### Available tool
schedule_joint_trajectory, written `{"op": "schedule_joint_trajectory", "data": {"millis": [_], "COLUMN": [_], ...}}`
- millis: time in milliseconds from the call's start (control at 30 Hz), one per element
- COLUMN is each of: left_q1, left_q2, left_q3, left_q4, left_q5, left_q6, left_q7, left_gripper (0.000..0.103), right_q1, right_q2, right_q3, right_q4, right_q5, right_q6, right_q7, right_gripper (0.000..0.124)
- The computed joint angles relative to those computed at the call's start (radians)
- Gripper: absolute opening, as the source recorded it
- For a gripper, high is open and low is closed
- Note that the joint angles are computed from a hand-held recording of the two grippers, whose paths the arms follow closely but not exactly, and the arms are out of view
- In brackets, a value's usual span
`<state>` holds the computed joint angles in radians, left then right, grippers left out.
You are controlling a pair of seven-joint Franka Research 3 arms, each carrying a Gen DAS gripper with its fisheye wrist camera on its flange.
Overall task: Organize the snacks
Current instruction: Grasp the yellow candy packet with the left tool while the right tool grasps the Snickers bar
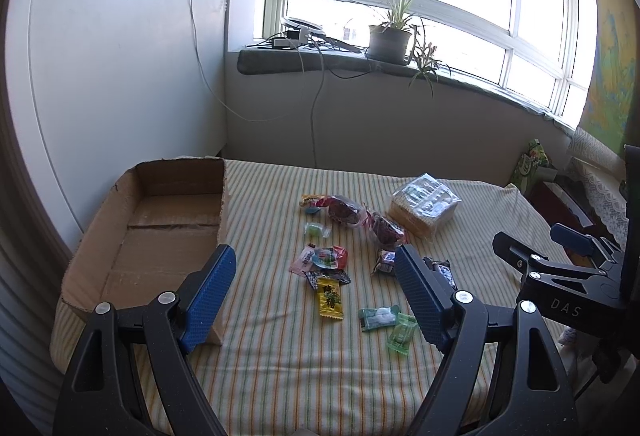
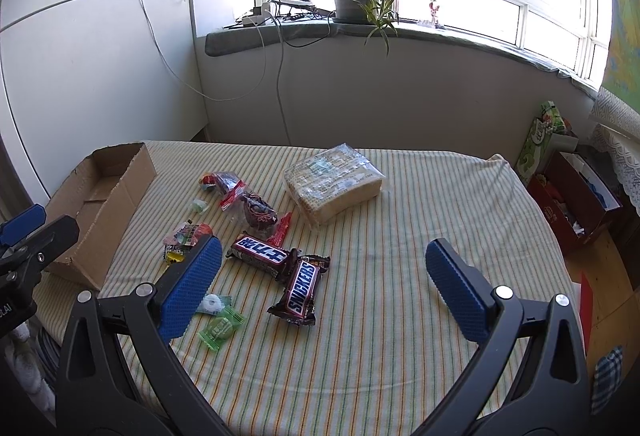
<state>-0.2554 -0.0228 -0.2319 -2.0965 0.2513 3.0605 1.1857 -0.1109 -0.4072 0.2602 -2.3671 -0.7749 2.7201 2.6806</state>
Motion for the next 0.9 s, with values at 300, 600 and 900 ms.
{"op": "schedule_joint_trajectory", "data": {"millis": [300, 600, 900], "left_q1": [-0.005, -0.017, -0.016], "left_q2": [0.013, 0.029, 0.075], "left_q3": [-0.002, -0.013, -0.057], "left_q4": [0.006, -0.002, 0.020], "left_q5": [-0.044, -0.243, -0.522], "left_q6": [-0.006, -0.035, -0.111], "left_q7": [0.044, 0.231, 0.501], "left_gripper": [0.082, 0.074, 0.048], "right_q1": [0.002, 0.006, 0.045], "right_q2": [0.005, 0.008, 0.033], "right_q3": [-0.005, -0.030, -0.090], "right_q4": [-0.003, -0.042, -0.085], "right_q5": [-0.002, 0.022, 0.224], "right_q6": [0.007, 0.052, 0.080], "right_q7": [0.002, -0.045, -0.244], "right_gripper": [0.103, 0.099, 0.073]}}
